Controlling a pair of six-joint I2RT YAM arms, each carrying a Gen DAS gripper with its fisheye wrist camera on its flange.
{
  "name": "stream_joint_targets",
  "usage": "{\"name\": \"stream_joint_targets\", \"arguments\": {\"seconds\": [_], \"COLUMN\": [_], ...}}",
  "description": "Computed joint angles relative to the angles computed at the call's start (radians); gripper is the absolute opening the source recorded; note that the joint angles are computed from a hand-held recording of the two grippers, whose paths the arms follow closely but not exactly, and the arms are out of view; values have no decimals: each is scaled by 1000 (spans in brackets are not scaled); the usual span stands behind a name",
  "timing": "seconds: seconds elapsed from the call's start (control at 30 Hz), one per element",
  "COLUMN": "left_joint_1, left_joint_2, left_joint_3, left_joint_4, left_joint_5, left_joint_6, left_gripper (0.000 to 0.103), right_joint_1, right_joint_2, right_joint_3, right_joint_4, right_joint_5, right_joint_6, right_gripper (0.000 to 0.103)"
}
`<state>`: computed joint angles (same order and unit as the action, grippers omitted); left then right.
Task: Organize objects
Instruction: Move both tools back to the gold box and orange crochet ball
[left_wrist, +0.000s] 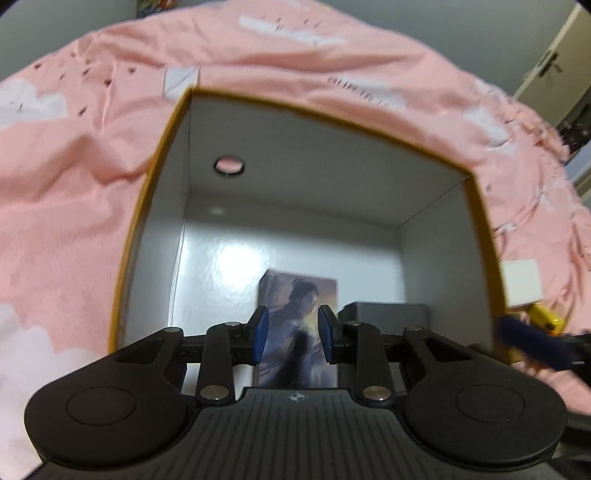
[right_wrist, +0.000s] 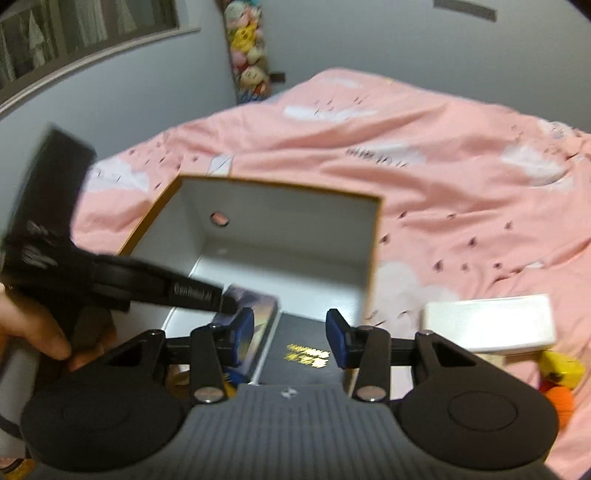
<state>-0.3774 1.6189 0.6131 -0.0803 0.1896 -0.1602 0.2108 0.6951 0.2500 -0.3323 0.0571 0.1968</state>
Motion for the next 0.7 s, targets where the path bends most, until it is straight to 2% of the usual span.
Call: {"name": "stream_joint_targets", "arguments": {"seconds": [0.17, 0.27, 0.47, 0.7], "left_joint_1": [-29, -26, -10, -27], "left_joint_2": [63, 92, 102, 92], "left_joint_3": [16, 42, 50, 44], "left_joint_4": [13, -14, -33, -34], "left_joint_5": [-44, -34, 14, -6], "left_joint_6": [-17, -20, -20, -10], "left_gripper": [34, 34, 34, 35], "right_joint_1": [-168, -221, -290, -337], "right_joint_2": [-50, -47, -62, -47], "right_joint_3": [-23, -42, -61, -75], "right_joint_4": [-12, 9, 10, 23], "right_joint_5": [-95, -139, -191, -237], "right_joint_6": [-46, -51, -67, -66], "right_gripper": [46, 46, 46, 46]}}
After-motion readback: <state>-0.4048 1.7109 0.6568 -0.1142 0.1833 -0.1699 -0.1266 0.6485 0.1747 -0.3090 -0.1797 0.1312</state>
